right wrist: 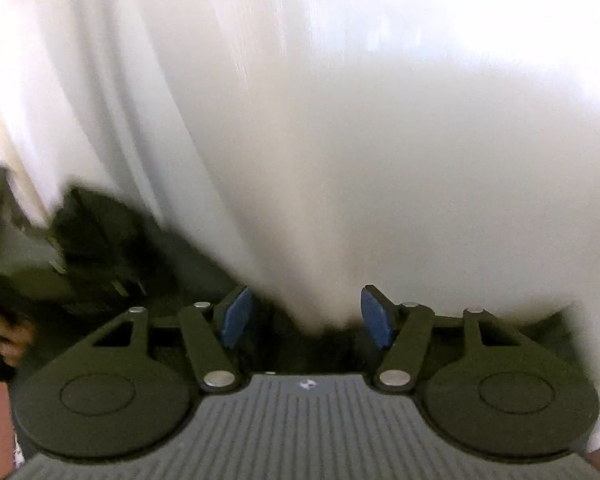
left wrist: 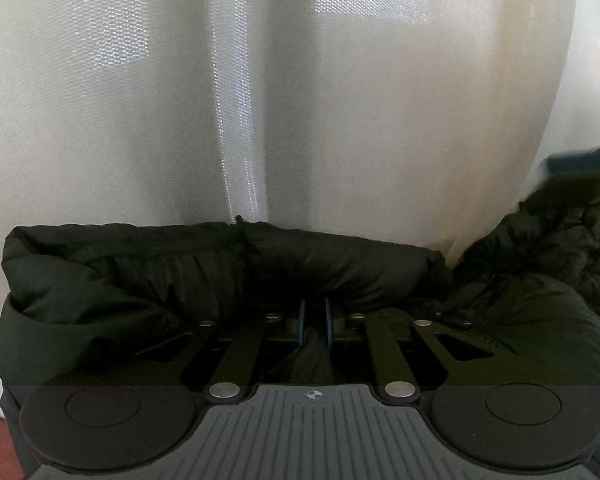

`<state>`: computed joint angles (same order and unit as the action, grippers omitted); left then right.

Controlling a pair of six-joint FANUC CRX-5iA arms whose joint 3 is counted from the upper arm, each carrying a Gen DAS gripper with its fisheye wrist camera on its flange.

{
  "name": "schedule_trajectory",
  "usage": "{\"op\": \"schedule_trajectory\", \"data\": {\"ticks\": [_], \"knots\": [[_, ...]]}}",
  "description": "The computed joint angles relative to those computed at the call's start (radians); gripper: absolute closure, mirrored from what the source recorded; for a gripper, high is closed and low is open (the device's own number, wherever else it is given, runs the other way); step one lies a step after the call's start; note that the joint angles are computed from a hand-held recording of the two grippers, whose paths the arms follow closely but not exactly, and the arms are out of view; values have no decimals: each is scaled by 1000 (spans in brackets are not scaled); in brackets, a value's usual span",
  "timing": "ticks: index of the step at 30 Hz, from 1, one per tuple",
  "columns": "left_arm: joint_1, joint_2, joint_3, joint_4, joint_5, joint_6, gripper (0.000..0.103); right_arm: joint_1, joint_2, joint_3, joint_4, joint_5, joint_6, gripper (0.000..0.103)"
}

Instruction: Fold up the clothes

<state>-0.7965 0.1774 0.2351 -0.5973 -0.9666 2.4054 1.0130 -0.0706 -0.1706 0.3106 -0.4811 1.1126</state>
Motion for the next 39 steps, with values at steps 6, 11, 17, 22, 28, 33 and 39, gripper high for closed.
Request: {"op": "schedule_trajectory", "data": {"ticks": [6, 11, 17, 22, 28, 33, 39], "knots": [[-75, -92, 21, -82, -89, 4, 65, 75, -130, -103, 118, -76, 5, 37], [-168, -207, -45, -166, -181, -117, 59, 96, -207, -185, 144, -70, -13, 37], [-151, -156, -87, -185, -253, -193, 58, 119, -113, -245, 313, 24, -51, 35], [-69, -101, -94, -153, -136, -146, 58, 27, -71, -315, 576, 37, -321, 23], [58, -62, -133, -1, 58, -173, 59, -64, -78, -285, 354, 53, -394, 23], [125, -39, -178, 110, 152, -193, 60, -90, -35, -239, 195, 48, -372, 20], [151, -9, -203, 142, 211, -169, 61, -84, 20, -175, 123, -5, -288, 16]]}}
